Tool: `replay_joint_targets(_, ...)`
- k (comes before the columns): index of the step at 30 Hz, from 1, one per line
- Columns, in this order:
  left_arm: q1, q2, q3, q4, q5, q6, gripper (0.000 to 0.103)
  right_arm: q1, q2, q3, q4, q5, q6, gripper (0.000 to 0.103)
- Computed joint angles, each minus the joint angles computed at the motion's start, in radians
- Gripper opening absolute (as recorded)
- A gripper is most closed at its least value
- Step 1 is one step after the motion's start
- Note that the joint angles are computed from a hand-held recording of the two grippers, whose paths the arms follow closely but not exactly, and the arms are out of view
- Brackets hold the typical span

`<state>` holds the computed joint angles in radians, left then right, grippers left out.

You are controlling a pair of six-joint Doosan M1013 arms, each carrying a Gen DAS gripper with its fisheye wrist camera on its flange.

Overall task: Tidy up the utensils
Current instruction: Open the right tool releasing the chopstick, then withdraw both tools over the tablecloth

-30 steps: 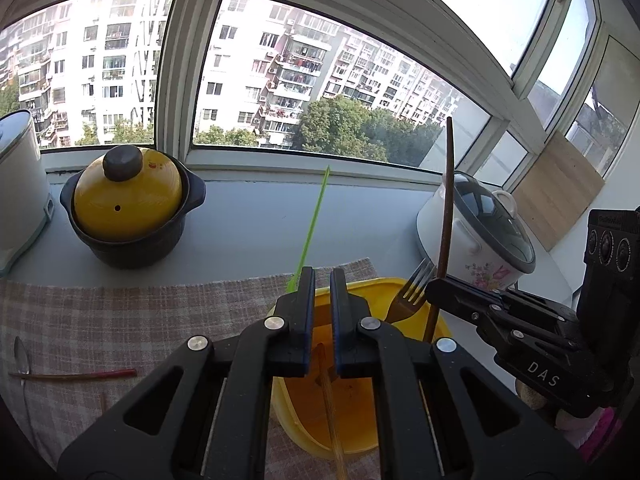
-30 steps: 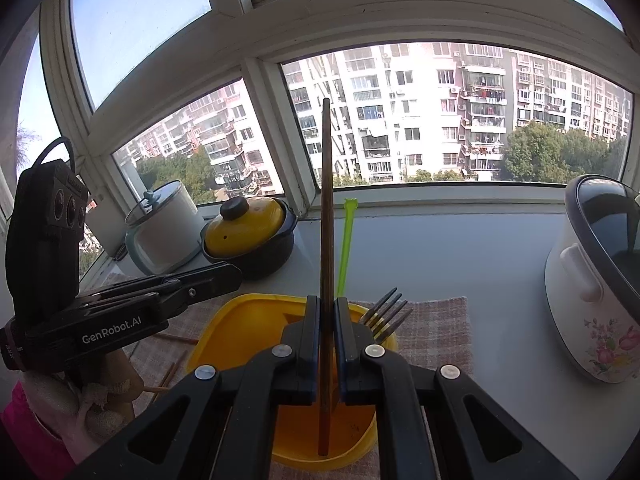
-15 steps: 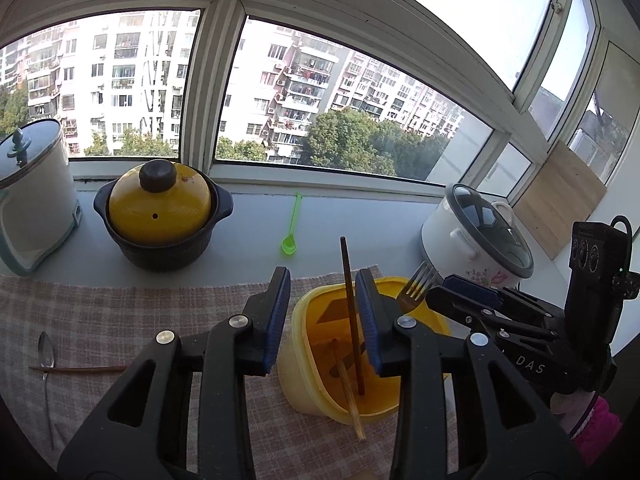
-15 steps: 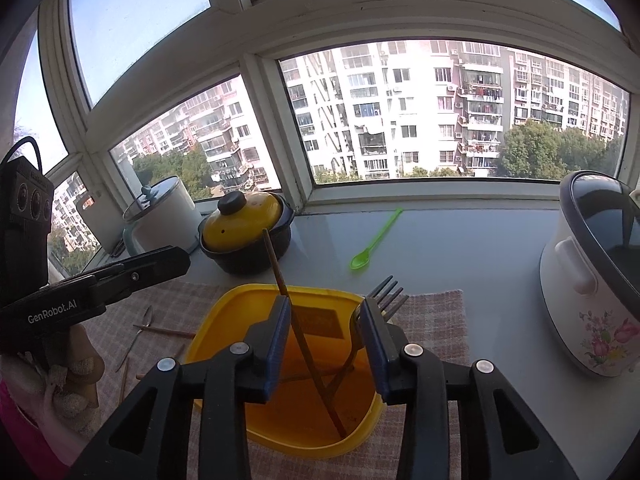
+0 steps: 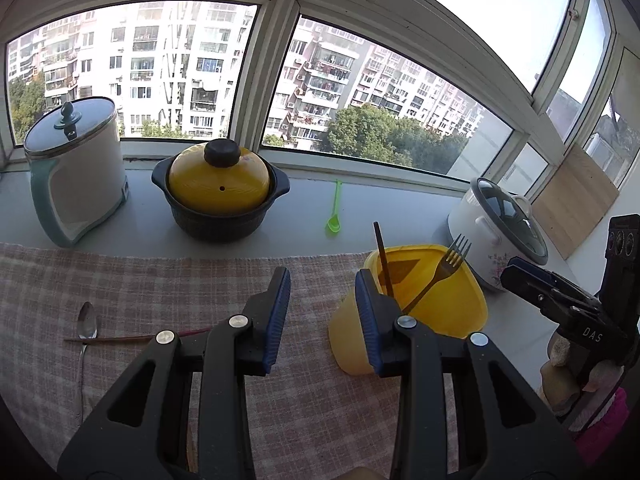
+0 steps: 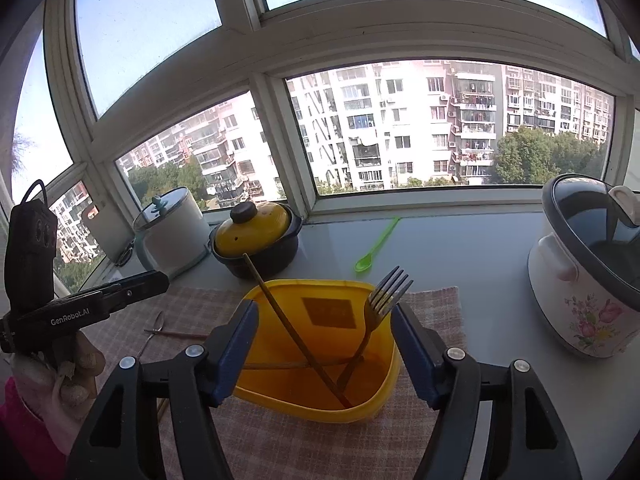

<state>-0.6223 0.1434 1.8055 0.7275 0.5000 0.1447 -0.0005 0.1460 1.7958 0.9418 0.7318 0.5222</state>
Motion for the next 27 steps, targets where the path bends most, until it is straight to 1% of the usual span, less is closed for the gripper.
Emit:
replay_joint_targets(3,0.007,-0.029,0.038,-0.007,0.015,0.001,0.034,0.002,-0.023,0.022,0.009,-0.010,-0.005,0.080)
replay_joint_targets(6,0.017,-0.061,0.079,-0.016,0.025,0.000,0.034,0.007,-0.045,0.042,0.003,-0.015,0.002,0.082)
replay_joint_targets(7,0.021,-0.074,0.094,-0.016,0.031,-0.004,0.034,0.011,-0.051,0.047,-0.001,-0.018,0.005,0.082)
replay_joint_targets(9,0.029,-0.096,0.123,-0.002,0.050,-0.029,0.034,0.020,-0.065,0.062,-0.002,-0.025,0.004,0.088)
replay_joint_targets(12,0.052,-0.130,0.167,-0.005,0.065,-0.051,0.034,0.037,-0.088,0.087,0.007,-0.048,-0.009,0.091)
replay_joint_targets(15,0.081,-0.157,0.202,-0.056,0.071,-0.008,0.034,0.055,-0.105,0.107,0.013,-0.055,-0.012,0.095)
replay_joint_targets(18,0.106,-0.175,0.229,-0.108,0.094,0.038,0.034,0.078,-0.120,0.128,0.018,-0.071,-0.025,0.098)
replay_joint_targets(23,0.155,-0.196,0.279,-0.260,0.062,0.128,0.034,0.129,-0.134,0.154,-0.031,-0.088,-0.023,0.099)
replay_joint_targets(27,0.172,-0.201,0.313,-0.353,0.045,0.189,0.034,0.166,-0.134,0.165,-0.088,-0.078,0.004,0.099)
